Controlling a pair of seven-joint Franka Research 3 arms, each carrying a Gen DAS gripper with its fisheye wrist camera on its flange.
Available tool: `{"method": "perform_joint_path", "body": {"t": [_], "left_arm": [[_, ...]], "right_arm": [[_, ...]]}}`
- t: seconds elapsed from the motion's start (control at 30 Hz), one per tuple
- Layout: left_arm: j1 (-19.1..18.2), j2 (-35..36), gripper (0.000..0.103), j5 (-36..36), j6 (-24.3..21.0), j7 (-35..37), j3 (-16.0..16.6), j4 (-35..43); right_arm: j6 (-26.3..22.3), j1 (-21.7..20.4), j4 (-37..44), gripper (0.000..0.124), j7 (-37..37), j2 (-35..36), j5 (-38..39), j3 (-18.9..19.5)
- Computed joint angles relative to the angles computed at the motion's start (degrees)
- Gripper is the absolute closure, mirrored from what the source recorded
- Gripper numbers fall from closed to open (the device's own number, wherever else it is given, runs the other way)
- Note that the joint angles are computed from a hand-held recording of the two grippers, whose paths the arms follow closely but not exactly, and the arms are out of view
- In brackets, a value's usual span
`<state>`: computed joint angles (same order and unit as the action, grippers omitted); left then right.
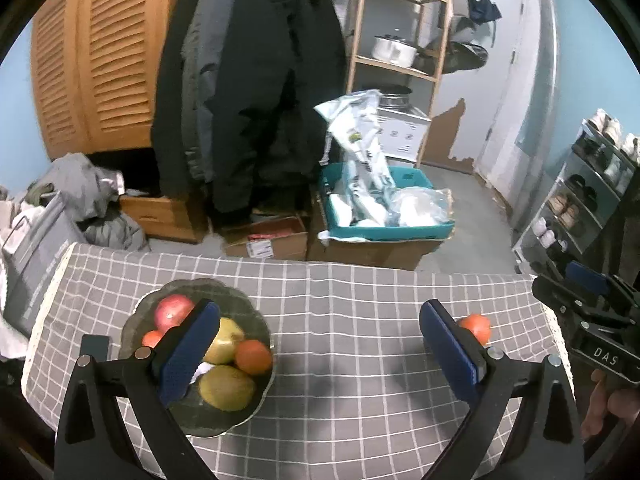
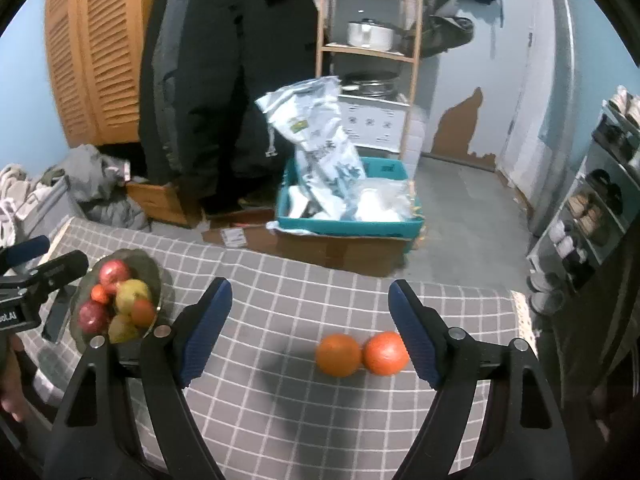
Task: Organize fruits
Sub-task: 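Withdraw both tools from the bowl toward the two loose oranges, then move the right tool onto the larger orange while the left tool approaches the other orange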
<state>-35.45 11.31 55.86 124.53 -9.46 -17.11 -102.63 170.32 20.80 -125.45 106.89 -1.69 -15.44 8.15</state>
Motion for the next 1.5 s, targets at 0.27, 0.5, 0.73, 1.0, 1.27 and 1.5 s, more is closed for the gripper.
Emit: {"method": "perform_joint_path", "body": {"t": [0.27, 0.5, 0.73, 1.0, 1.27, 1.5], "left_arm": [[-2.3, 5.5, 0.002, 0.2, -0.7, 3.8, 1.0, 7.7], [-4.7, 10.2, 0.001, -0.9, -1.0, 7.3, 2.7, 14.3], [-6.2, 15.1, 0.001, -3.4, -0.8, 11.9, 4.6, 20.0], [-6.9, 21.2, 0.001, -8.8, -0.1, 17.7, 6.4, 25.8], [-7.2, 28.2, 0.001, -14.7, -0.4, 22.5, 8.0, 32.7], [-7.5, 35.5, 0.001, -19.6, -1.4, 27.3, 9.5, 40.8]], "right_arm": [[0.9, -3.2, -2.8, 0.043, 0.5, -2.3, -0.1, -0.5], [0.9, -5.2, -3.8, 0.043, -1.4, -2.8, 2.1, -0.8], [-0.5, -5.4, -3.0, 0.043, -3.7, -0.9, 4.7, -1.6], [-3.6, -4.1, 0.1, 0.043, -7.4, 4.2, 10.1, -3.4], [-8.7, -2.7, 5.5, 0.043, -10.1, 11.0, 14.7, -5.0], [-12.1, -2.2, 9.8, 0.043, -12.0, 16.9, 17.7, -5.9]]}}
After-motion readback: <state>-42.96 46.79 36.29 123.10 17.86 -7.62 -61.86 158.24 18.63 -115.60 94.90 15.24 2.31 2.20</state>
